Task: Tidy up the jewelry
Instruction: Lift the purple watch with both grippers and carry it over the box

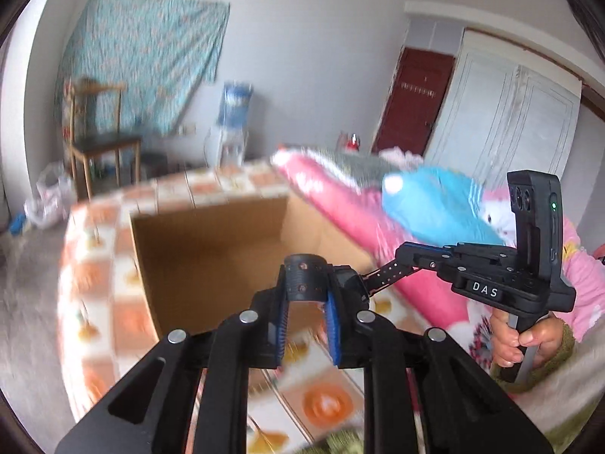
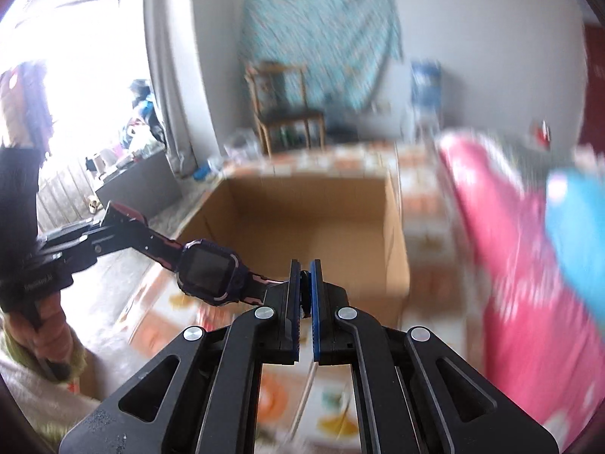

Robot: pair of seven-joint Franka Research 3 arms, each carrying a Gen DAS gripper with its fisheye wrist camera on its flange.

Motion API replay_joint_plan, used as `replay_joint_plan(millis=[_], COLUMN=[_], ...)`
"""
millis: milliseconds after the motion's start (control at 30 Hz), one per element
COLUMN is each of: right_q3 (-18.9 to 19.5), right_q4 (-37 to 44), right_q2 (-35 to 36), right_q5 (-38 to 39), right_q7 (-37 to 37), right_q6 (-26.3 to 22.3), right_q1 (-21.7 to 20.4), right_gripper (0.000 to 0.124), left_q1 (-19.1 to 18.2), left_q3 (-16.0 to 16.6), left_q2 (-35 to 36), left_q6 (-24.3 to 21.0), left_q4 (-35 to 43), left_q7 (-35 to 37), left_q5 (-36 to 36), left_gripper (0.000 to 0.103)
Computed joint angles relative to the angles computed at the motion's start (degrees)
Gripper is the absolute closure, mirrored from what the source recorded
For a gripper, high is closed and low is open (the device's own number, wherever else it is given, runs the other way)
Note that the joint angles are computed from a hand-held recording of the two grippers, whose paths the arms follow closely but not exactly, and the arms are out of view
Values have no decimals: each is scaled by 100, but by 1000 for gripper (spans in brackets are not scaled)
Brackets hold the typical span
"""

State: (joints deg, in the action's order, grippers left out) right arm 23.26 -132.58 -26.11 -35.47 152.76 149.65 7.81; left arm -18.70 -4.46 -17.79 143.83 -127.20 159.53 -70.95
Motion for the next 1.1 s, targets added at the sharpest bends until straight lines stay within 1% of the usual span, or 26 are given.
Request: replay_joint_plan(millis=[67,100,133,200,233,267,300,333,400,467,500,533,567,600,633,667,700,733,833,900,1000,1067,1100], right_q3=[-89,-265,-497,-1057,-1244,-1423,-1517,-1599,-1728,-1860,-1929,-1988,-2070,-2145,-2207,-2263,-2327,-2380,-2498,-2524,-2509,-2528,-2535], right_q4=[273,486,690,1090,1309,1657,1936,2258,2747,3326,3595,3752,4023,4131,4266,4347,4482,4581,4762,4784,4749,4757,4758], right_q2=[300,588,880,1463,1722,2072,2301,2579,3034,3530,3759,3897,4133,4236,4369,4433,4568,4673,4837,4880,4857,4848,4836], right_q5=[-229,-186,49,984,1413,1883,2159,2374,2448,2392,2409,2458,2399,2339,2312,2294,2231,2170,2002,1982,2179,2194,2179], right_q7=[-200,-469,-792,-1741,-2157,-2618,-2922,-3185,-3418,-3567,-3671,-3726,-3739,-3752,-3753,-3725,-3686,-3667,-3587,-3614,-3611,-3565,-3518], right_q6=[214,323,405,507,449,266,80,-127,-506,-968,-1171,-1291,-1505,-1614,-1755,-1870,-2026,-2152,-2523,-2601,-2632,-2705,-2711], right_q1=[-140,-136,-38,312,438,535,606,656,767,914,965,1014,1077,1137,1182,1224,1267,1305,1408,1400,1318,1314,1322], right_gripper=[121,121,121,121,121,121,121,121,121,121,121,121,121,121,121,121,121,121,121,121,121,118,110], left_q1=[15,54,107,256,322,383,428,462,374,324,233,219,208,171,184,193,175,252,589,805,1013,1114,1186], left_q3=[-62,-153,-206,-415,-495,-559,-607,-637,-591,-561,-488,-485,-479,-442,-454,-461,-420,-481,-781,-944,-1076,-1112,-1140], left_q2=[331,591,792,1406,1685,1902,2249,2456,2961,3273,3482,3604,3708,3779,3809,3850,3825,3803,3693,3533,3255,3044,2901], left_q6=[214,424,482,710,751,775,691,611,503,350,204,91,24,56,124,178,334,416,463,638,872,1069,1174], left_q4=[397,653,855,1400,1644,1846,2185,2374,2876,3185,3445,3586,3706,3771,3780,3820,3747,3694,3568,3342,2997,2727,2550], left_q7=[19,-97,-280,-1198,-1656,-2072,-2727,-3029,-3940,-4369,-4723,-4870,-5031,-5267,-5377,-5492,-5677,-5696,-5622,-5547,-5430,-5328,-5224], left_q5=[-21,132,344,1346,1882,2350,3110,3491,4660,5358,5832,6074,6292,6545,6697,6860,7099,7135,6977,6877,6690,6544,6386], left_gripper=[86,86,86,86,86,86,86,86,86,84,82,75,72,66,61,59,59,59,59,59,58,58,57])
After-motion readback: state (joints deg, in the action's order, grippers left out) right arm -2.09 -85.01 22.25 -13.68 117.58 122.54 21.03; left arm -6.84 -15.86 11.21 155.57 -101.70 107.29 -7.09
